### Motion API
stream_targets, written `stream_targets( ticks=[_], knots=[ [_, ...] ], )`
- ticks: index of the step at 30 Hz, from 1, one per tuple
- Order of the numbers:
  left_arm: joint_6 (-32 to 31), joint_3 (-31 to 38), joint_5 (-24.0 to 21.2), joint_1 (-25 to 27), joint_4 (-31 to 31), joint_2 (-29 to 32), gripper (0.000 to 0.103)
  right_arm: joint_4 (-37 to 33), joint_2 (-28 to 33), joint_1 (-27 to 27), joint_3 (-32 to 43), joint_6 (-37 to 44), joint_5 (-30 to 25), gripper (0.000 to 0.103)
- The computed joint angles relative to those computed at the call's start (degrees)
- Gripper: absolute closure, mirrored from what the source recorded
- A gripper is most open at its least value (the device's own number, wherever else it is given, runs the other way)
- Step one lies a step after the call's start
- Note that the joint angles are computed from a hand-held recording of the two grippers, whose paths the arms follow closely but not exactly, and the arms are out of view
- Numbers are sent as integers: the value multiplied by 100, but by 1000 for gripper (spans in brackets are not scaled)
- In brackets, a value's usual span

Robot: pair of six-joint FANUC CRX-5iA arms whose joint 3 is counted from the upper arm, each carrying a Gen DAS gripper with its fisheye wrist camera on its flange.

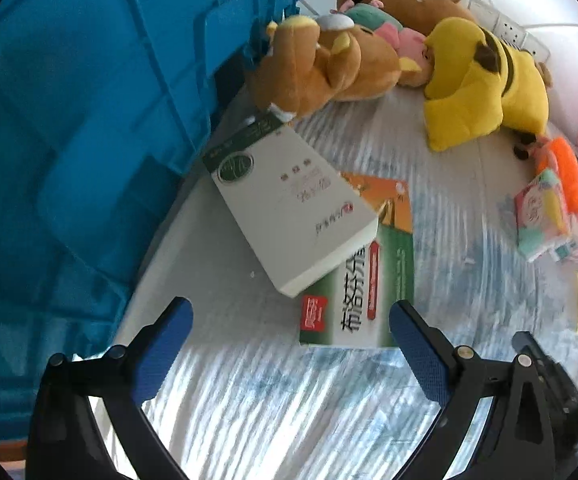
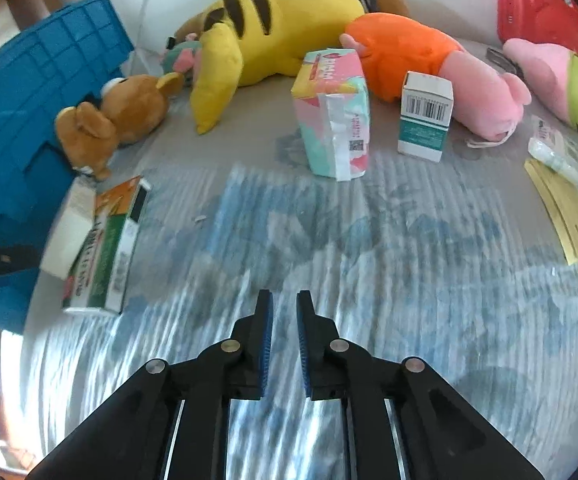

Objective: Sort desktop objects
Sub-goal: 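Grasp the green medicine box with the right tool while the left tool grasps the white box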

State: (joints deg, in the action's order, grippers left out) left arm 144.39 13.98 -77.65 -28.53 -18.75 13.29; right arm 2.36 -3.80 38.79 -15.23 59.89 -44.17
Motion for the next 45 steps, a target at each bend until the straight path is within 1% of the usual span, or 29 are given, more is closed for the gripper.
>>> stream_targets(
  ticks=[2, 3, 4, 5, 6, 8, 9, 13, 14, 15, 16, 17, 20, 22, 25, 27, 28, 29, 30, 31, 32, 33, 35, 38, 40, 41, 42, 44, 45],
  knots=[
    [13, -209, 106, -118, -121, -47, 2, -293, -88, -15, 31, 358, -71, 90],
    [-12, -350, 198, -116, -62, -86, 2, -380, -117, -16, 56, 481, -143, 90],
    [-38, -489, 290, -115, -4, -124, 6, -465, -146, -18, 82, 601, -217, 90],
    [-44, -623, 370, -110, 47, -164, 17, -580, -134, -64, 125, 749, -270, 90],
    [23, -746, 410, -93, 75, -216, 23, -694, -121, -112, 168, 897, -324, 90],
    [168, -967, 471, -59, 112, -308, 38, -740, -162, -111, 192, 1009, -390, 90],
    [302, -993, 431, -39, 56, -317, 40, -750, -142, -130, 212, 1065, -388, 90],
    [667, -895, 293, 34, -213, -180, 40, -839, -166, -210, 330, 1249, -553, 90],
    [681, -850, 380, 33, -257, -154, 42, -897, -145, -283, 362, 1359, -572, 90],
    [553, -805, 547, 68, -141, -106, 43, -938, -89, -354, 316, 1460, -479, 90],
    [313, -804, 884, 118, 107, -62, 44, -980, -28, -423, 270, 1561, -381, 90],
    [97, -710, 1057, 86, 230, 46, 44, -987, 43, -464, 287, 1585, -333, 90],
    [-464, -50, 1046, -147, 195, 563, 44, -864, 135, -550, 356, 1563, -322, 90],
    [-544, 45, 1139, -102, 401, 605, 44, -909, 196, -634, 470, 1701, -360, 90],
    [-363, 54, 897, -92, 329, 419, 44, -1078, 410, -673, 803, 2192, -467, 90],
    [-229, -81, 742, -22, 379, 205, 44, -1351, 588, -668, 1108, 2682, -583, 90],
    [-145, -146, 659, 11, 389, 109, 44, -1564, 727, -663, 1332, 3063, -707, 90],
    [-50, -201, 556, 50, 399, 19, 43, -1652, 811, -618, 1450, 3325, -716, 86],
    [40, -256, 461, 88, 406, -70, 41, -1737, 898, -574, 1571, 3585, -727, 63],
    [123, -305, 392, 114, 392, -146, 36, -1761, 992, -508, 1668, 3822, -715, 43],
    [205, -330, 325, 123, 344, -191, 32, -1761, 1090, -443, 1759, 4036, -704, 7],
    [286, -355, 257, 131, 296, -236, 31, -1760, 1191, -380, 1855, 4249, -698, 2],
    [451, -389, 154, 150, 219, -301, 29, -1897, 1348, -353, 2028, 4687, -678, 2],
    [767, -309, 118, 148, 142, -291, 29, -2089, 1635, -381, 2311, 5419, -749, 1],
    [1202, -283, 158, 56, -24, -278, 29, -2191, 1856, -423, 2515, 5883, -857, 1],
    [1430, -289, 206, 8, -101, -269, 23, -2201, 1942, -432, 2574, 6095, -873, 1],
    [1639, -240, 216, -18, -156, -245, 21, -2312, 1992, -465, 2623, 6374, -900, 1],
    [1989, -49, 149, -103, -275, -108, 19, -2534, 2096, -534, 2727, 6928, -968, 1],
    [2038, 69, 34, -105, -300, -16, 19, -2643, 2138, -560, 2776, 7132, -1010, 1]
  ],
)
